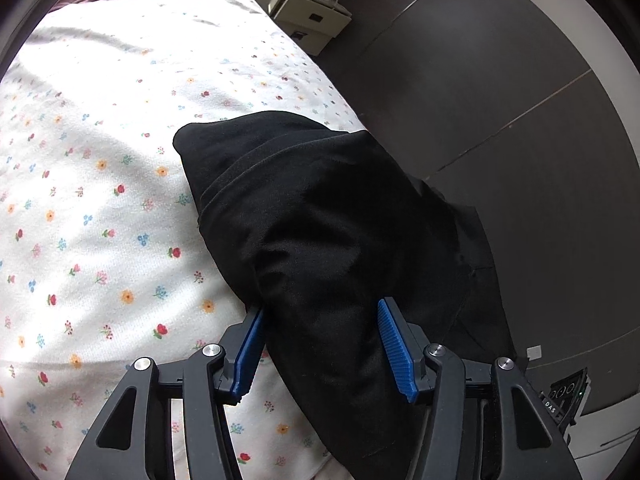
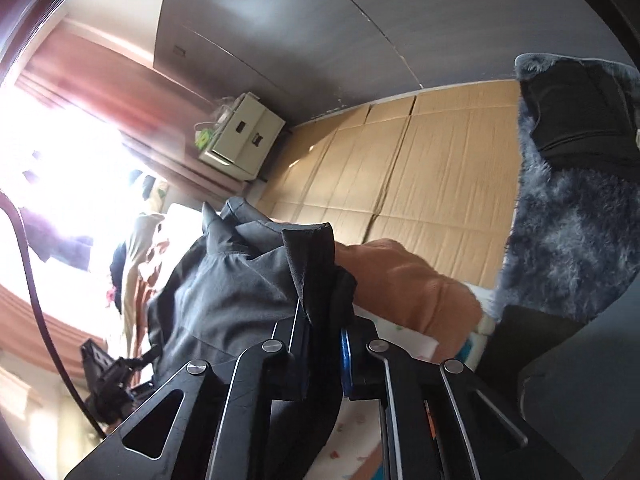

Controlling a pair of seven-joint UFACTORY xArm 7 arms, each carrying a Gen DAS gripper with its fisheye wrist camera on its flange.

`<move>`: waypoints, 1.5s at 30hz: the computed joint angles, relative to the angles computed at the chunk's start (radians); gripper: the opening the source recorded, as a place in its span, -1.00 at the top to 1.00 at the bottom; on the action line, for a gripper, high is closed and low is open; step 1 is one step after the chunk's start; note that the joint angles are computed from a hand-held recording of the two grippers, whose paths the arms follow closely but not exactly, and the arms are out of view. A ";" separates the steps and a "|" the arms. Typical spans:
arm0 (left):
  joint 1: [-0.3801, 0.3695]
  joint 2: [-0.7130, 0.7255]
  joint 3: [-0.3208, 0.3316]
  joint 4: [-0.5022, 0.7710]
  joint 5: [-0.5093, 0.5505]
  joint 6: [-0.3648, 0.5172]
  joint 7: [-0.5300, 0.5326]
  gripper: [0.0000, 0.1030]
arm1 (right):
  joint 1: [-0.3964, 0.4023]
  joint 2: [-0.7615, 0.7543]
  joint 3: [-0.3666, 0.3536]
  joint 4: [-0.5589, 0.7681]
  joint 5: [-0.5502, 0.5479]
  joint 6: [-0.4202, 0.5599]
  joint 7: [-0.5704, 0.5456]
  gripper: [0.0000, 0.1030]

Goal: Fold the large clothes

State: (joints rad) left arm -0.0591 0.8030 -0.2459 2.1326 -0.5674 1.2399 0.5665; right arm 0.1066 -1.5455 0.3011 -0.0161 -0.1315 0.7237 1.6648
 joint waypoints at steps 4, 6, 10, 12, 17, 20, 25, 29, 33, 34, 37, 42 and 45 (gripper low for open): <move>0.018 -0.011 -0.005 -0.011 -0.015 0.021 0.005 -0.11 | -0.038 0.015 -0.033 -0.004 -0.005 -0.017 -0.024 0.78; 0.032 -0.021 -0.002 -0.016 -0.019 0.038 0.013 -0.11 | -0.058 0.060 -0.047 0.018 -0.004 -0.020 -0.044 0.74; 0.060 -0.068 0.005 -0.058 -0.040 0.012 0.045 -0.18 | -0.062 0.126 -0.049 0.094 0.035 0.100 -0.044 0.26; 0.073 -0.081 0.009 -0.054 -0.045 0.028 0.052 -0.25 | -0.053 0.117 -0.026 0.132 0.039 0.173 -0.036 0.24; 0.110 -0.153 0.020 -0.093 -0.066 0.058 0.084 -0.56 | -0.006 0.090 0.009 0.216 0.052 0.300 -0.043 -0.08; 0.142 -0.235 0.027 -0.165 -0.096 0.070 0.134 -0.70 | 0.003 0.099 0.040 0.287 0.056 0.376 -0.045 -0.32; 0.184 -0.332 0.061 -0.209 -0.141 0.115 0.190 -0.79 | 0.010 0.145 0.092 0.402 0.064 0.444 -0.039 -0.52; 0.225 -0.456 0.101 -0.302 -0.200 0.137 0.255 -0.84 | 0.002 0.203 0.147 0.516 0.057 0.498 -0.036 -0.91; 0.260 -0.528 0.149 -0.331 -0.255 0.190 0.304 -0.91 | -0.015 0.273 0.207 0.638 0.046 0.539 -0.030 -1.00; 0.266 -0.537 0.159 -0.338 -0.268 0.192 0.319 -0.93 | -0.018 0.290 0.219 0.665 0.043 0.544 -0.031 -1.00; 0.298 -0.578 0.194 -0.350 -0.301 0.234 0.369 -0.96 | -0.030 0.337 0.258 0.741 0.034 0.558 -0.026 -1.00; 0.351 -0.622 0.252 -0.355 -0.348 0.288 0.443 -0.99 | -0.057 0.420 0.329 0.866 0.021 0.581 -0.013 -1.00; 0.388 -0.641 0.284 -0.360 -0.374 0.318 0.483 -0.99 | -0.077 0.456 0.376 0.936 0.012 0.599 0.003 -1.00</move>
State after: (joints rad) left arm 0.3292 0.1621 0.0376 1.7728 -0.9412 1.5577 1.0500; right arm 0.0292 -1.0890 0.6775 0.9195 -0.1194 1.3227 1.6680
